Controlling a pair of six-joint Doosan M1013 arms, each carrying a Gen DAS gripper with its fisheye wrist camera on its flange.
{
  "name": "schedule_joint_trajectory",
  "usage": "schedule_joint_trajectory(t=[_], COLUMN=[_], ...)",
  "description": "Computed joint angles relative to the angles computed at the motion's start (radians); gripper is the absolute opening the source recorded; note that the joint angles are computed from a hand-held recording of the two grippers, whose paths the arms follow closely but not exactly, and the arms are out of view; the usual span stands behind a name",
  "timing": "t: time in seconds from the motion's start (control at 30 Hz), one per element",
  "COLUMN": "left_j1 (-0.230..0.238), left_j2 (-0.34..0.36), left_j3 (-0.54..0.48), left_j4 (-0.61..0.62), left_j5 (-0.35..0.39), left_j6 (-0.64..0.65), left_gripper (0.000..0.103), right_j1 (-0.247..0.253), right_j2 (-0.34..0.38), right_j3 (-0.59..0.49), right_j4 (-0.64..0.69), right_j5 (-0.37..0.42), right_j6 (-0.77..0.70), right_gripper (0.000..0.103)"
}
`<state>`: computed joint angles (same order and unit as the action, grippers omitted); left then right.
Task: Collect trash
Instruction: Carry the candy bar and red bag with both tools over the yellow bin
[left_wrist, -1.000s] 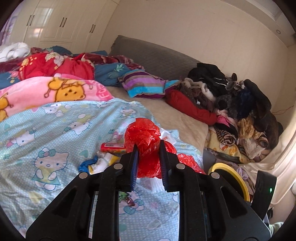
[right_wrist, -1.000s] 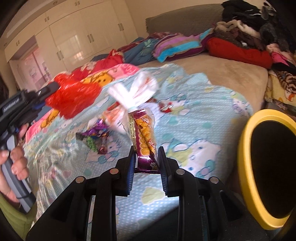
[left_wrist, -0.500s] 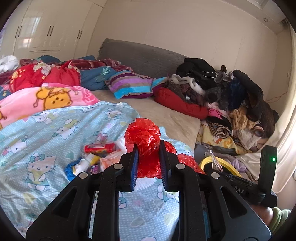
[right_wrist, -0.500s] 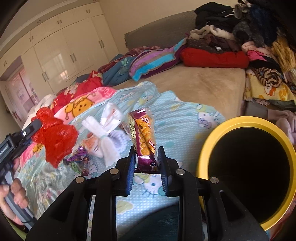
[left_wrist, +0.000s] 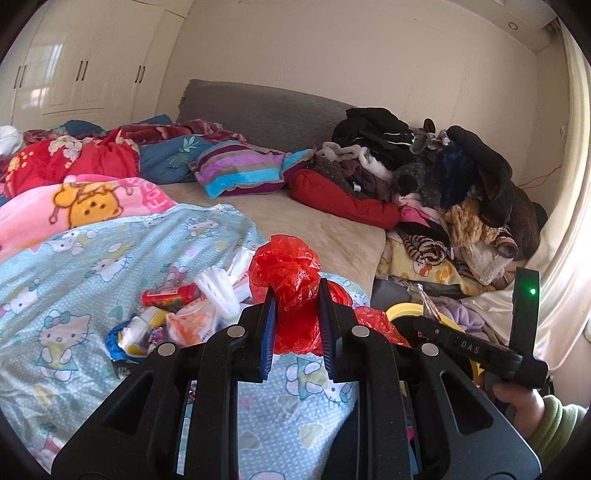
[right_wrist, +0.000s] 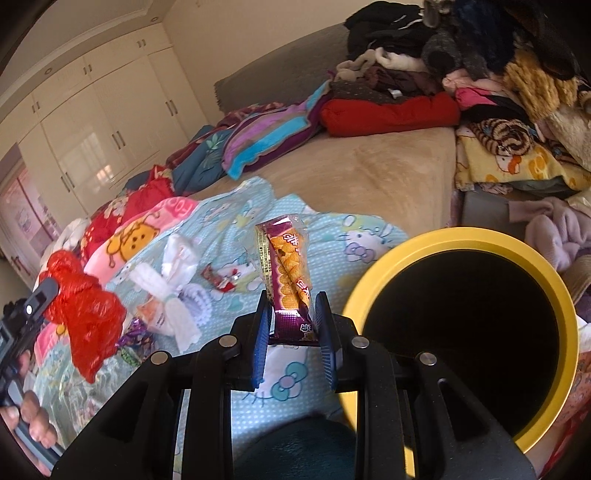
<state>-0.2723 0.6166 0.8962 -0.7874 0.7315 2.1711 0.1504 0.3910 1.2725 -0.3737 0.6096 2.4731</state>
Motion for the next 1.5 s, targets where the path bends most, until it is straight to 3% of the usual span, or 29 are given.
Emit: schedule_joint_trajectory(t=[0.8, 1.5], left_j1=[-0.068, -0.159], left_j2=[0.027, 0.094], left_j3=[-0.021, -0.095], left_j4=[-0.018, 0.086], left_j5=[0.078, 0.149], left_j6=[0.102, 0.108], left_gripper=[0.015, 0.015], right_j1=[-0.078, -0.136], right_j2=[-0.05, -0.089], right_j3=[0.082, 0.157], right_j4=[-0.066, -0.047], right_j5=[0.048, 0.049], right_j6=[0.152, 0.222], right_gripper=[0.023, 0.025])
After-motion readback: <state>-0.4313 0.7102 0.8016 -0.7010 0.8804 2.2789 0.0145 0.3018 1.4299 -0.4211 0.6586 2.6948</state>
